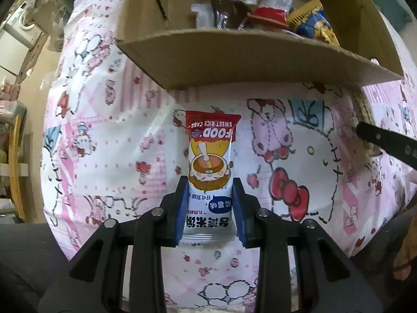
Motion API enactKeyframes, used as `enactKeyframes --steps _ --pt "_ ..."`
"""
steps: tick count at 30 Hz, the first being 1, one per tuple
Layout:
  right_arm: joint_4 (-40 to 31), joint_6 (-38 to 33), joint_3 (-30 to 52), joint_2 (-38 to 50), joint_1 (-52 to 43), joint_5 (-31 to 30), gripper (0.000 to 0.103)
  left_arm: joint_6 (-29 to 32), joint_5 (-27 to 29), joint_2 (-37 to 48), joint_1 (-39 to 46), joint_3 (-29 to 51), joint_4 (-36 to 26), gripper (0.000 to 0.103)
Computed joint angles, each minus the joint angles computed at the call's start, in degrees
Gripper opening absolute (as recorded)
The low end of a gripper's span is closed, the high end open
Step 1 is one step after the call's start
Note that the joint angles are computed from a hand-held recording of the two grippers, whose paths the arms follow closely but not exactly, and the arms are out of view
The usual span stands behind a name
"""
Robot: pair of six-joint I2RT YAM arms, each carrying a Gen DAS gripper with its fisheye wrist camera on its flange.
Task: Organize snacks
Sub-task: 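Grasp the rice cake pack with the left gripper while the right grasps the checkered wafer, then lift both snacks and carry them over the box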
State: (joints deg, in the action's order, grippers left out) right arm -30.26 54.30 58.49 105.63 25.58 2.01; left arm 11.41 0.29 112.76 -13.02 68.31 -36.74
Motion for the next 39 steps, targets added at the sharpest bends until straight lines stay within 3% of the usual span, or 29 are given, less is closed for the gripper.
enactKeyframes --steps 7,18,23,28,32,39 --pt "2.62 0.91 -0.45 -1.73 4.14 -5.63 0.029 0.82 -0.19 -1.13 2.59 0.84 -0.36 0.028" --pt "0.82 1.42 3.51 -3.55 7.64 -5.32 0.029 3.54 -0.08 -3.75 6.24 0.82 0.45 0.028" --pt "0.44 1.4 1.04 -9.67 7.09 -4.91 0.029 4.63 0.82 -8.48 6.38 -2.29 3.97 0.028" --pt "-0.17 1.92 1.02 -16.15 8.65 0.5 0.029 3.0 4.64 -11.14 7.6 -1.83 2.48 0.028" --pt "-0.64 1.47 1.16 -20.52 10.14 7.76 0.029 1.26 8.84 -12.27 8.6 3.01 -4.38 0.028" --pt "1.09 1.16 1.9 -23.2 9.67 10.33 0.029 1.27 12.61 -14.97 9.52 7.96 -6.29 0.027"
